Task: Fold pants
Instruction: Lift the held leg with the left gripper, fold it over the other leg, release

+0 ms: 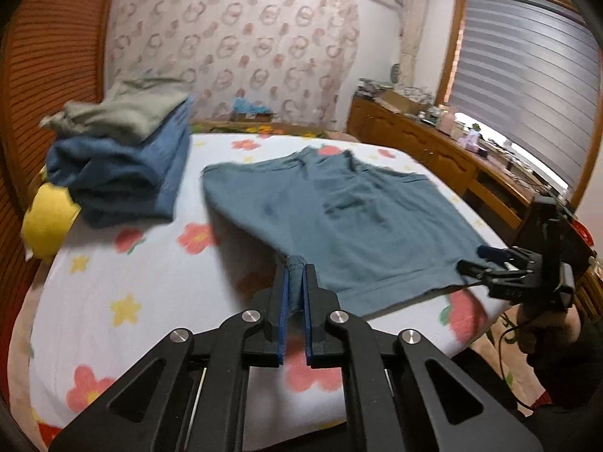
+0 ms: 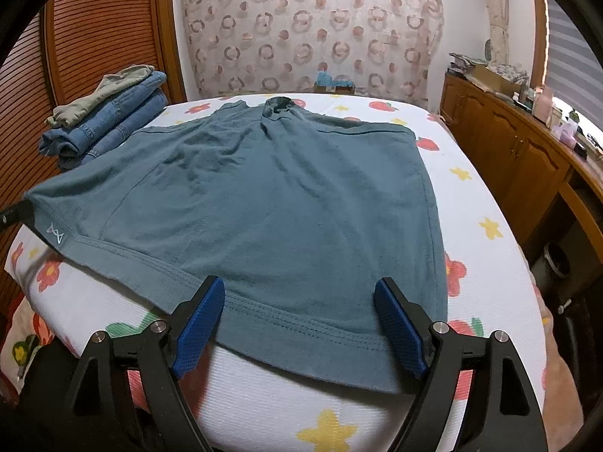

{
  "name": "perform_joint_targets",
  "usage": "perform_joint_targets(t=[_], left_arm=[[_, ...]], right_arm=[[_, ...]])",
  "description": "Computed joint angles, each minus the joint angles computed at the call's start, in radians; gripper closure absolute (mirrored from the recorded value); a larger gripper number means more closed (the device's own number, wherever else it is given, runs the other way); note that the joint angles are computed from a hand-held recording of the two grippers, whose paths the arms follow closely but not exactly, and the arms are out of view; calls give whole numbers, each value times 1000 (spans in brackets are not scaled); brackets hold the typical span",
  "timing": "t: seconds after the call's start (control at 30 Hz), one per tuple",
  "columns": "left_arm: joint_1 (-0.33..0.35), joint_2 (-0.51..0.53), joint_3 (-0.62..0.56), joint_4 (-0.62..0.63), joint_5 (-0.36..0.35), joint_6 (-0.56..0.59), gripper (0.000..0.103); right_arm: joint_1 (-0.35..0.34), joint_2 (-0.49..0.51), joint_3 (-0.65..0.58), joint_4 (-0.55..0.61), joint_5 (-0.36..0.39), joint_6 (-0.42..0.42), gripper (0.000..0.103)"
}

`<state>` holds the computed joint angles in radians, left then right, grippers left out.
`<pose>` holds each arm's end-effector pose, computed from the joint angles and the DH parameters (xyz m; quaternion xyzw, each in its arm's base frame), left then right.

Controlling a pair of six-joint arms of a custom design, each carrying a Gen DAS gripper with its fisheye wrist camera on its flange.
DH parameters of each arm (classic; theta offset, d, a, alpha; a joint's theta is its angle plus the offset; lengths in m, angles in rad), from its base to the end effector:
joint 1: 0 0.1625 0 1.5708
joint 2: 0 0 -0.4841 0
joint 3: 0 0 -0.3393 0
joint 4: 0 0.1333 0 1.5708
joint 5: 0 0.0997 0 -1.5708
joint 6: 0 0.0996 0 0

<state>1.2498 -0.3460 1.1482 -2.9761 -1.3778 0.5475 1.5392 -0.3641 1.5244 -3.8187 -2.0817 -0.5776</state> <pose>-0.1169 -0.8346 0.0588 0.3739 0.8743 -0.2833 0.1248 0.0621 -0.7133 0.0717 0.0973 -0.8326 0.4127 0.3564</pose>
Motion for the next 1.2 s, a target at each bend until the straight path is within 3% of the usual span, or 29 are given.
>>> perform_joint_targets(t=[0.13, 0.27, 0.83, 1.2], left_arm=[[-17, 16, -39, 40, -61, 23, 95], [-40, 21, -43, 49, -110, 53, 95], [-121, 107, -196, 192, -113, 83, 95], [-162, 154, -283, 297, -126, 89, 95]], right_arm=[[-4, -14, -22, 51, -1, 1, 20], [-4, -27, -2, 28, -1, -9, 20], [-41, -90, 140, -107, 100, -3, 29], [-57, -109, 187, -148, 103, 35, 30]])
